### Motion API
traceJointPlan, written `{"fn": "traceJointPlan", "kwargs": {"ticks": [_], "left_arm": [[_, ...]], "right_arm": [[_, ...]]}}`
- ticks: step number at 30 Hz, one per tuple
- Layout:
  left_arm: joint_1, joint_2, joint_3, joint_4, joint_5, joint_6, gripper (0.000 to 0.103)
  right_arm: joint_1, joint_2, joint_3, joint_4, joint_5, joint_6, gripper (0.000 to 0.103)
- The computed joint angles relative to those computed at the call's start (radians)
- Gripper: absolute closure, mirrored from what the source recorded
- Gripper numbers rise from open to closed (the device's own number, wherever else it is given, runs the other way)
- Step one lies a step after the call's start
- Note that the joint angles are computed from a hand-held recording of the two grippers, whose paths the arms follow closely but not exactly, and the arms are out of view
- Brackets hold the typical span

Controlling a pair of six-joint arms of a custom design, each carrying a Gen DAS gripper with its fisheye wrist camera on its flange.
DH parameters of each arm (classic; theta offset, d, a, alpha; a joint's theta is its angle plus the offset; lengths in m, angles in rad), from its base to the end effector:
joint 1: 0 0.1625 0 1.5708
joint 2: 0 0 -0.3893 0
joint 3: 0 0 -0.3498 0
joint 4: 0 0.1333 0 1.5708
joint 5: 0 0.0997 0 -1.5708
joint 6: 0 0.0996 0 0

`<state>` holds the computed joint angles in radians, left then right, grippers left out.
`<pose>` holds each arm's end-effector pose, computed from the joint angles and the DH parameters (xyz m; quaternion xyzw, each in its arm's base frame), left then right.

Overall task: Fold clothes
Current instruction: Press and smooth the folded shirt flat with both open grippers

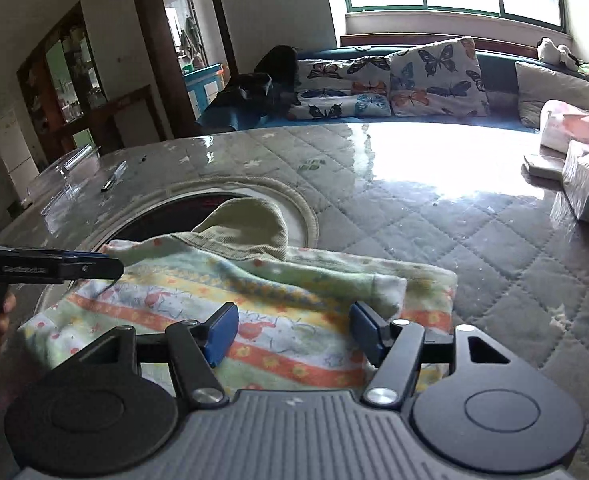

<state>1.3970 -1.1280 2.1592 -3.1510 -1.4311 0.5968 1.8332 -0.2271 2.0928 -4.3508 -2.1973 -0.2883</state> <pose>0.0614 -0.5012 0.1820 0.3434 0.8969 -0.2503 0.1224 0.1767 -0.3692 -0.0548 0.1012 -0.8585 0.4163 0.2819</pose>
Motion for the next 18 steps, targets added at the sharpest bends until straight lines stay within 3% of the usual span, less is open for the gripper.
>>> {"fn": "traceJointPlan", "kwargs": {"ticks": [5, 11, 18], "left_arm": [[-0.011, -0.004, 0.003, -0.006, -0.005, -0.006, 0.06], [-0.022, 0.017, -0.003, -0.023, 0.045, 0.014, 0.06], [-0.039, -0.02, 0.038, -0.057, 0.05, 0.018, 0.033]], "right_arm": [[0.008, -0.007, -0.002, -0.004, 0.004, -0.005, 0.039], [0.003, -0.004, -0.021, 0.015, -0.019, -0.032, 0.037], [0.059, 0.005, -0.013, 0.007, -0.024, -0.039, 0.028]]}}
